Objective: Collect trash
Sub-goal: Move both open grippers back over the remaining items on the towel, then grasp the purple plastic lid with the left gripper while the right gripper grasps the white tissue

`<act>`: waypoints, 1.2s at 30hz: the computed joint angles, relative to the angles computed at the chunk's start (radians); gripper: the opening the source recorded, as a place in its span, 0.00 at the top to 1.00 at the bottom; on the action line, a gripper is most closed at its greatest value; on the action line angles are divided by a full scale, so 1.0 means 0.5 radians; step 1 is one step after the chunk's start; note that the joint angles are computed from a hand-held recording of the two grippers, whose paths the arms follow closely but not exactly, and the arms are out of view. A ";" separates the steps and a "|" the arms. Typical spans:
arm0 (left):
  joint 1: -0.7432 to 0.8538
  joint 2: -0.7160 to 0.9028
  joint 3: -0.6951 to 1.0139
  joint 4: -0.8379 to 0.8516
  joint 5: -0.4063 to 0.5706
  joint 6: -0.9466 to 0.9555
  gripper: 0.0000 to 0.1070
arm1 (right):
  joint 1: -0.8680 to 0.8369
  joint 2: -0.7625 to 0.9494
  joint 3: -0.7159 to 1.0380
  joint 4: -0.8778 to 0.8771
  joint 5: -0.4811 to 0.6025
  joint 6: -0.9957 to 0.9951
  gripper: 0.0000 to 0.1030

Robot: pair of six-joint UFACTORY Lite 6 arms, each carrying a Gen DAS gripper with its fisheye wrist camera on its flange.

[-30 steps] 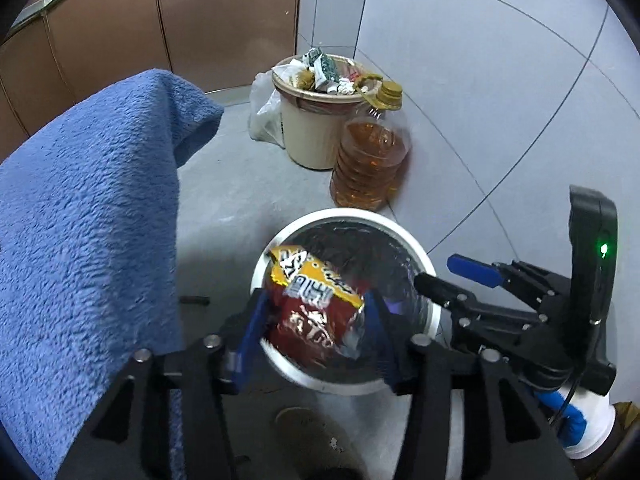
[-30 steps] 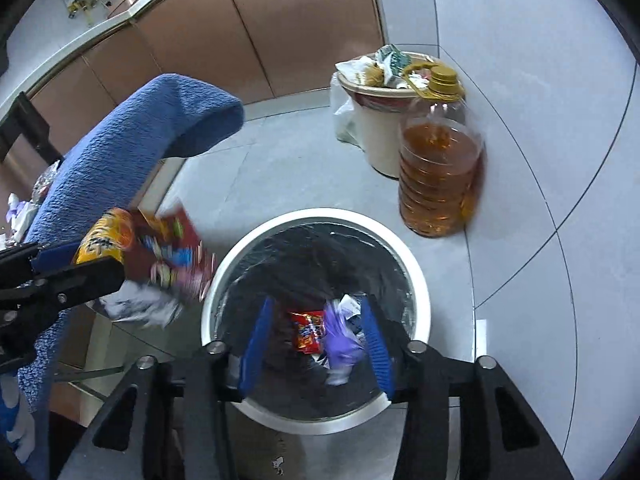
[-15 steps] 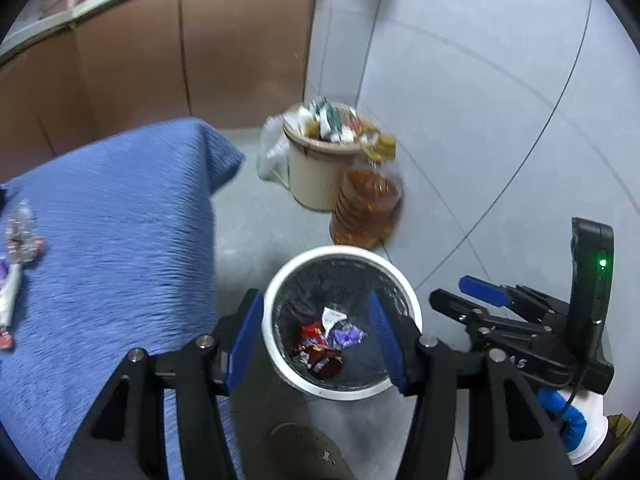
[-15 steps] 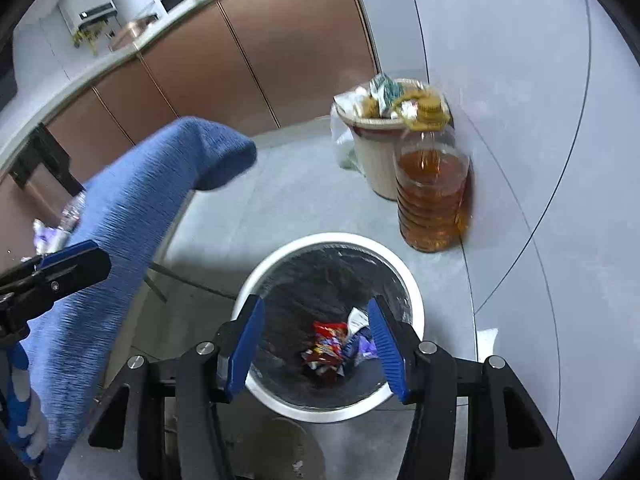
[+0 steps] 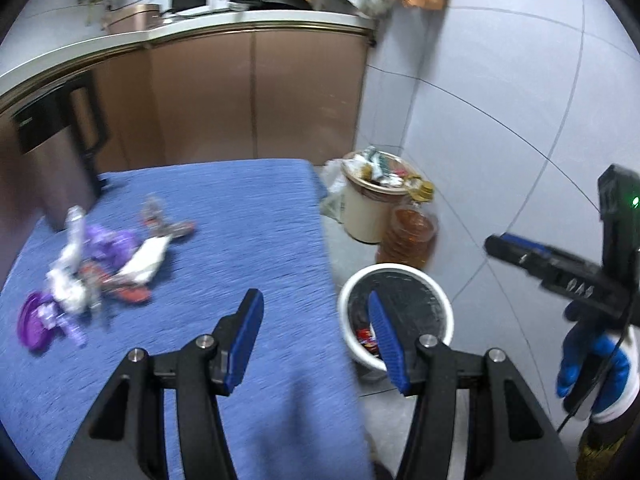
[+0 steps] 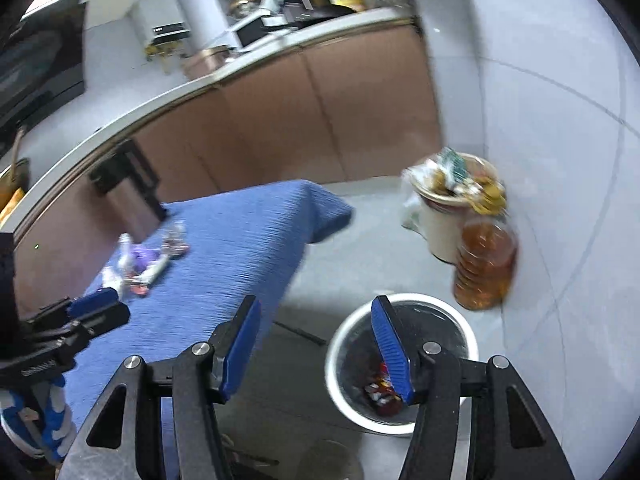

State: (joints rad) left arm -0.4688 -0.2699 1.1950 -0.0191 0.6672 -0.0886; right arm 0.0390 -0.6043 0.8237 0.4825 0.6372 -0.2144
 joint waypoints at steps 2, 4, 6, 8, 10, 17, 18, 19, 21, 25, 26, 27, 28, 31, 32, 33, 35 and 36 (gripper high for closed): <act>0.225 -0.147 -0.103 -0.169 0.041 0.224 0.51 | 0.218 0.044 0.097 -0.207 -0.044 0.251 0.47; 0.493 -0.266 -0.187 -0.361 0.088 0.478 0.51 | 0.447 0.129 0.209 -0.418 -0.090 0.514 0.47; 0.833 -0.358 -0.247 -0.604 0.166 0.828 0.51 | 0.619 0.205 0.291 -0.600 -0.122 0.734 0.47; 1.100 -0.371 -0.268 -0.775 0.217 1.084 0.51 | 0.809 0.327 0.405 -0.817 -0.151 0.975 0.47; 1.471 -0.334 -0.255 -1.008 0.315 1.417 0.51 | 0.940 0.464 0.523 -0.949 -0.162 1.118 0.47; 2.229 0.045 -0.081 -1.330 0.420 2.008 0.51 | 1.199 0.952 0.941 -1.027 -0.156 1.203 0.47; 2.280 0.111 -0.042 -1.337 0.415 2.027 0.51 | 1.207 1.046 1.021 -0.953 -0.160 1.143 0.47; 2.343 0.211 0.024 -1.347 0.421 2.046 0.51 | 1.206 1.140 1.101 -0.857 -0.164 1.064 0.47; 2.442 0.464 0.209 -1.349 0.447 2.030 0.51 | 1.200 1.316 1.254 -0.675 -0.157 0.923 0.47; 2.510 0.923 0.599 -1.313 0.483 1.883 0.51 | 1.162 1.852 1.710 -0.220 -0.094 0.631 0.47; 2.513 0.994 0.670 -1.301 0.504 1.856 0.51 | 1.161 1.965 1.818 -0.184 -0.070 0.626 0.47; 2.504 1.126 0.801 -1.269 0.517 1.795 0.51 | 1.157 2.081 1.930 -0.139 -0.043 0.612 0.47; 2.491 1.201 0.875 -1.246 0.522 1.758 0.51 | 1.151 2.208 2.051 -0.075 -0.016 0.592 0.48; 2.444 1.455 1.147 -1.165 0.558 1.657 0.52 | 1.124 2.553 2.391 0.097 0.064 0.575 0.51; 2.419 1.526 1.223 -1.134 0.563 1.631 0.52 | 1.119 2.669 2.516 0.113 0.092 0.606 0.52; 2.395 1.571 1.273 -1.100 0.565 1.612 0.52 | 1.117 2.768 2.631 0.114 0.120 0.643 0.53; 2.342 1.669 1.388 -1.005 0.564 1.542 0.59 | 1.115 2.982 2.896 0.102 0.193 0.726 0.56; 2.315 1.704 1.422 -0.962 0.558 1.503 0.61 | 1.116 3.105 3.065 0.087 0.248 0.775 0.57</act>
